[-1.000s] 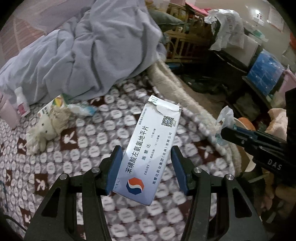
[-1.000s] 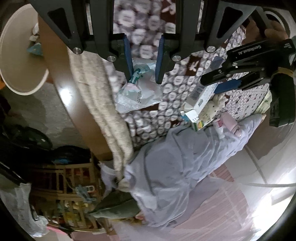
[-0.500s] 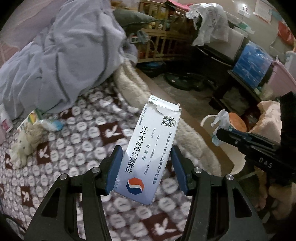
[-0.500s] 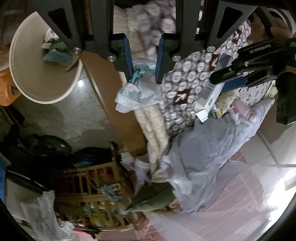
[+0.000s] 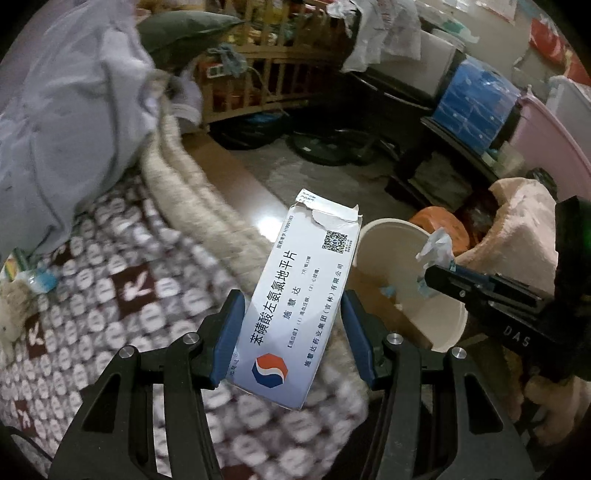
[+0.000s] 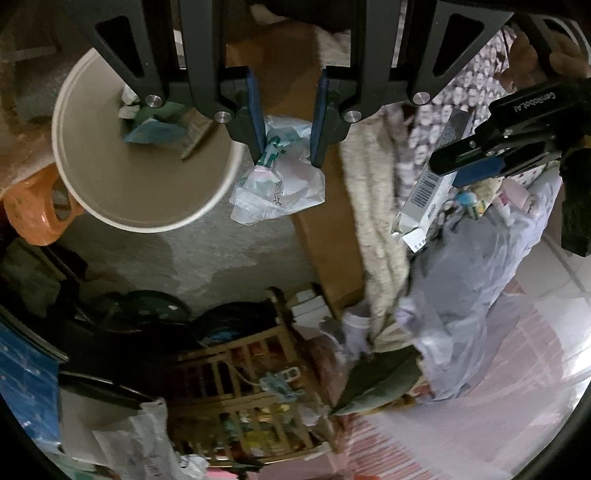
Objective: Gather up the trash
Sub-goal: 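Carry the medicine box and clear wrapper over the white bucket and open both grippers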
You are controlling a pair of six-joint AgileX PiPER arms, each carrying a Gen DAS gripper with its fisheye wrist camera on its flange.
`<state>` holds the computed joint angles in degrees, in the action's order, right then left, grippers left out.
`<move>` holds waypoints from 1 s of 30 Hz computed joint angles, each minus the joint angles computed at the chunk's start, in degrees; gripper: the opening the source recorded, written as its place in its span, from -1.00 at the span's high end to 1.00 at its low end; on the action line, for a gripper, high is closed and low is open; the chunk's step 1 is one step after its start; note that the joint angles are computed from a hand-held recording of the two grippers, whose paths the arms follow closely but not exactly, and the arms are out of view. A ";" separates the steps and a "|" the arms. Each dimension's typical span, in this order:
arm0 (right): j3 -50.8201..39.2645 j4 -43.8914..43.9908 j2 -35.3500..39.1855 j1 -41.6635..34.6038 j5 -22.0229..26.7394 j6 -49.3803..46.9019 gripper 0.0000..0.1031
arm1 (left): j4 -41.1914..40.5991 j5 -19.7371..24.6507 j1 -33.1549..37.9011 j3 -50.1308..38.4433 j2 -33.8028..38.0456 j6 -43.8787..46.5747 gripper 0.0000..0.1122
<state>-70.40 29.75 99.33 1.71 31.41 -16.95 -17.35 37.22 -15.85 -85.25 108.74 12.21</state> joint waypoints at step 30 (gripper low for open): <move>1.65 -3.54 4.14 -10.91 -0.48 2.04 0.56 | -2.65 9.78 -8.24 -23.44 17.18 -4.66 0.07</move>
